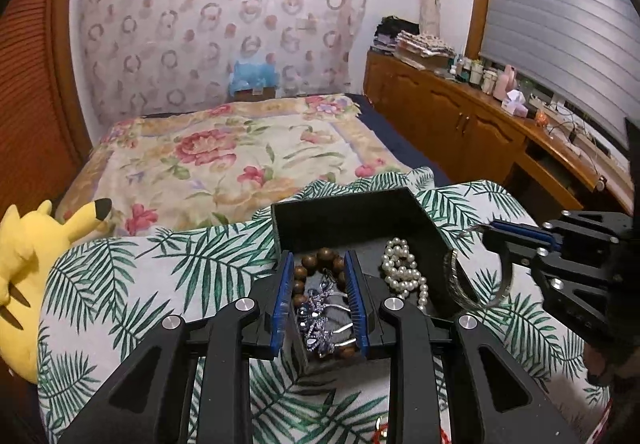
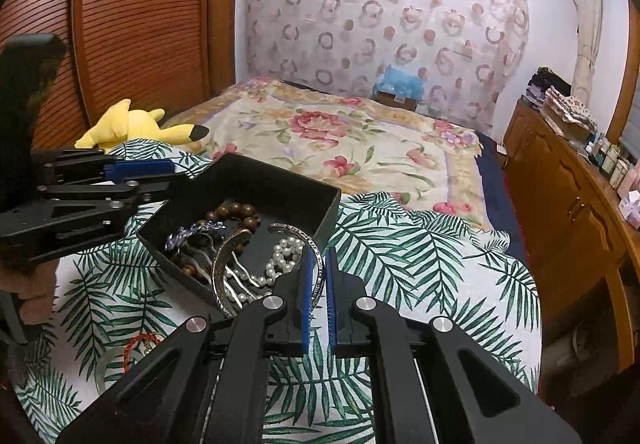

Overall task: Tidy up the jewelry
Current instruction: 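Carry the brooch and bangle into the black box and release both, then withdraw both open grippers from the box back toward the pile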

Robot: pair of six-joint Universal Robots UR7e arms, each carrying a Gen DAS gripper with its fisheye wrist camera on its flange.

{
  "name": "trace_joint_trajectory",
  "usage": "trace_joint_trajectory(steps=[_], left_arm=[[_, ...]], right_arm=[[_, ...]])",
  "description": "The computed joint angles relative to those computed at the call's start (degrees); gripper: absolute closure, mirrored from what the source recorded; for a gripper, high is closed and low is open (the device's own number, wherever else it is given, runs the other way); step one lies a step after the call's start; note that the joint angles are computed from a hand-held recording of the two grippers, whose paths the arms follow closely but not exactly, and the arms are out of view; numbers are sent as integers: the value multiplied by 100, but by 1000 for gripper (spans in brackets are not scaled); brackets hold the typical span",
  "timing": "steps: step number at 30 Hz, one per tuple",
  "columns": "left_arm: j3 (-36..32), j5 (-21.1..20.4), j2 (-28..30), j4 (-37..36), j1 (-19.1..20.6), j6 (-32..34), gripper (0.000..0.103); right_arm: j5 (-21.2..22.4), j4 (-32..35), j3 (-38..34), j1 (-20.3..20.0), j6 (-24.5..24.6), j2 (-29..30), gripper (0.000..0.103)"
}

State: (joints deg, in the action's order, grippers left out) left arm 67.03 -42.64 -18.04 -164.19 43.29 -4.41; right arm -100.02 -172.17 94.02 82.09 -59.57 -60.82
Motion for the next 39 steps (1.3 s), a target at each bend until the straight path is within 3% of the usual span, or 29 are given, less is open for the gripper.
trace_joint_trajectory(steps=[15, 21, 27, 39], left_arm=[[1371, 82, -680, -566, -185, -273, 78], [1700, -28, -811, -654, -220, -409, 77], [2006, -88, -867, -748, -287, -548, 71], [2552, -156, -979, -768, -422, -966, 70]], right_arm=[[-43, 16, -296, 191, 2, 474, 95], [58, 152, -276, 156, -53, 479, 89], [371, 146, 99, 38, -15, 71, 89], [881, 266, 1217, -562, -237, -931, 89]])
